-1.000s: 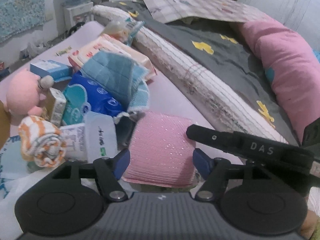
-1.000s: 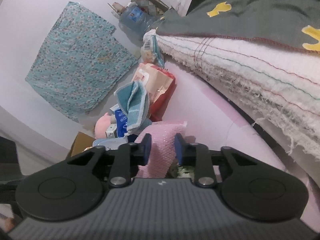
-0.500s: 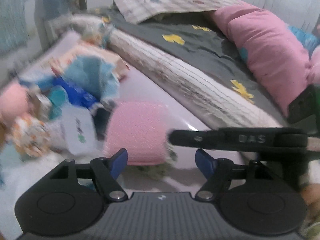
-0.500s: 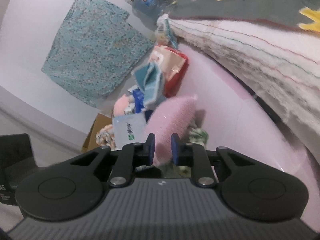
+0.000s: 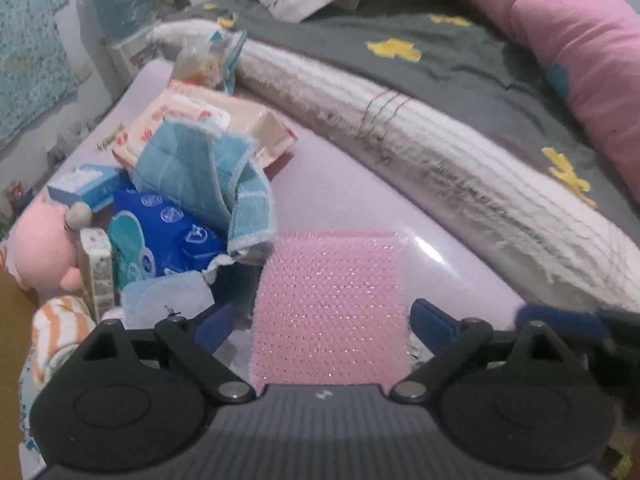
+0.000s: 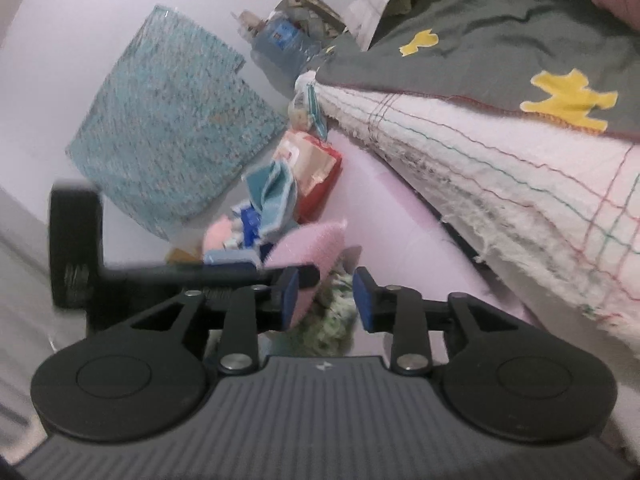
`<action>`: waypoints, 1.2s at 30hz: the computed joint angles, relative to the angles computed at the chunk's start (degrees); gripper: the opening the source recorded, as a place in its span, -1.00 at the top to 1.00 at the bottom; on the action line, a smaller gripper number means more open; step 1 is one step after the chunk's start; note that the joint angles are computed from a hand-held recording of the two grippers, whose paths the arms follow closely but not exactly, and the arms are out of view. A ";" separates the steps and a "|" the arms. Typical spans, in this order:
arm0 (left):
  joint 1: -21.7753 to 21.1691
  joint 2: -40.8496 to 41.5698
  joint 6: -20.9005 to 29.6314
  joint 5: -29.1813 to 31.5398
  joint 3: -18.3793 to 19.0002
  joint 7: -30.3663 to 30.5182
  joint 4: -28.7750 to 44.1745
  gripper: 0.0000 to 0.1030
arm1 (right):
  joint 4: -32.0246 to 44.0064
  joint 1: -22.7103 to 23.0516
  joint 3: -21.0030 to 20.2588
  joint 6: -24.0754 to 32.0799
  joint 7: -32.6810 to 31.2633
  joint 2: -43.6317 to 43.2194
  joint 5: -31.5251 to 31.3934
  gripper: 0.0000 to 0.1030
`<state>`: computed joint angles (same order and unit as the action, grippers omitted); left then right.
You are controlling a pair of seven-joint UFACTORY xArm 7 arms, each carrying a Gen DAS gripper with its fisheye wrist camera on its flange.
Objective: Organize soft objects
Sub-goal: 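Grasp the pink sponge pad with left tool while right tool grasps green scrunchie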
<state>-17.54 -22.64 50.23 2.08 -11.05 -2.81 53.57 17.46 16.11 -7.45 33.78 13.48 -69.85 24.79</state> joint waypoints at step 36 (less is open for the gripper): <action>-1.50 -11.62 2.28 -14.44 4.98 3.02 -3.01 -0.56 | -0.89 -1.49 11.87 9.54 7.74 -7.98 -14.61 0.76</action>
<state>-19.04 -34.27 52.50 -12.36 -6.07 0.22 50.56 16.56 14.62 4.41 43.32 21.22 -77.83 10.18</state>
